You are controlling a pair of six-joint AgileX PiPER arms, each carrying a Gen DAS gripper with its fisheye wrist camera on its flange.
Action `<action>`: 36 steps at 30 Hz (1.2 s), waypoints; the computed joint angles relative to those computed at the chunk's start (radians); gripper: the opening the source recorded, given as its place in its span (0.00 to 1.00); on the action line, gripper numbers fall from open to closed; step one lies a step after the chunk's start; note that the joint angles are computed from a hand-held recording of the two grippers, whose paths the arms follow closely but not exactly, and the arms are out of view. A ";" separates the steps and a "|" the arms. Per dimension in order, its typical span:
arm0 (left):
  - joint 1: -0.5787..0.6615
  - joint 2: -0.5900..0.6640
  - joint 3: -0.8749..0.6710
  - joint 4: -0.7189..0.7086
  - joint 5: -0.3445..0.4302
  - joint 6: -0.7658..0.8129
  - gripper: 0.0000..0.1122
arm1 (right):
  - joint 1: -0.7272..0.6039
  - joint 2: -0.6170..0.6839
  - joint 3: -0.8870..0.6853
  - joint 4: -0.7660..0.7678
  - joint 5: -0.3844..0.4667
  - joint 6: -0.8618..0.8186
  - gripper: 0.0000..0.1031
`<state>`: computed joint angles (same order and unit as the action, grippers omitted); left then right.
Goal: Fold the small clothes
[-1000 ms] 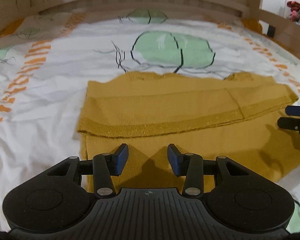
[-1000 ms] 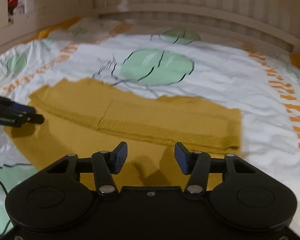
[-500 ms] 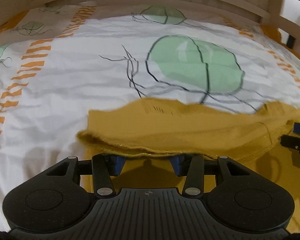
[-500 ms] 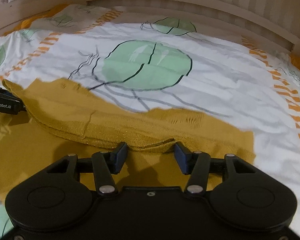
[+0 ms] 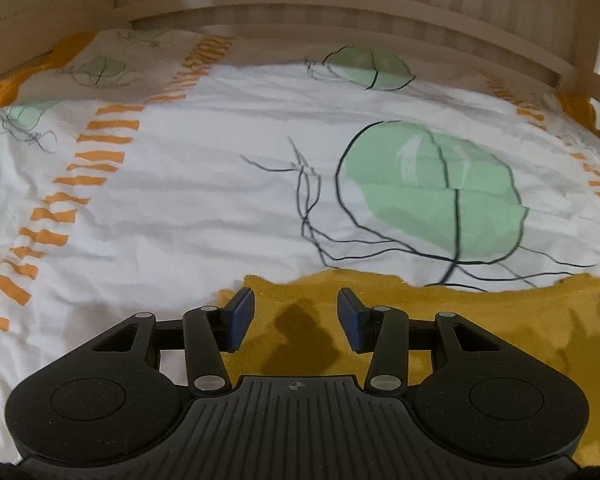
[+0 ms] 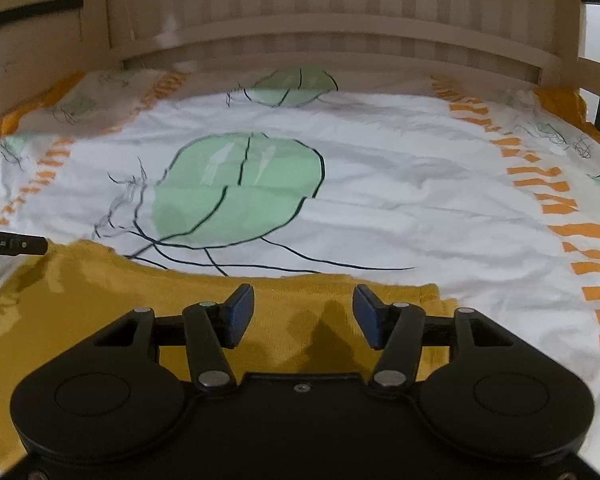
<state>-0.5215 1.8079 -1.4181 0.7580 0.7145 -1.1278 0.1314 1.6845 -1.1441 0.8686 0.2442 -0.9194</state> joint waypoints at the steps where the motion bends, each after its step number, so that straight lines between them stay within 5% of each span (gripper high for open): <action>1: -0.012 -0.012 0.010 -0.001 -0.007 0.003 0.40 | -0.003 -0.014 0.017 0.049 0.007 -0.047 0.60; 10: -0.137 -0.062 0.136 -0.080 -0.029 0.050 0.40 | 0.011 -0.092 0.174 0.024 -0.005 -0.083 0.61; 21: -0.237 -0.061 0.197 0.045 0.061 -0.089 0.56 | -0.069 -0.211 0.365 0.331 0.035 -0.423 0.67; 31: -0.242 -0.042 0.188 0.038 0.076 -0.113 0.62 | -0.128 -0.201 0.412 0.633 0.124 -0.752 0.77; 36: -0.248 -0.018 0.153 0.021 0.112 -0.088 0.62 | -0.208 -0.199 0.396 0.614 0.253 -0.676 0.77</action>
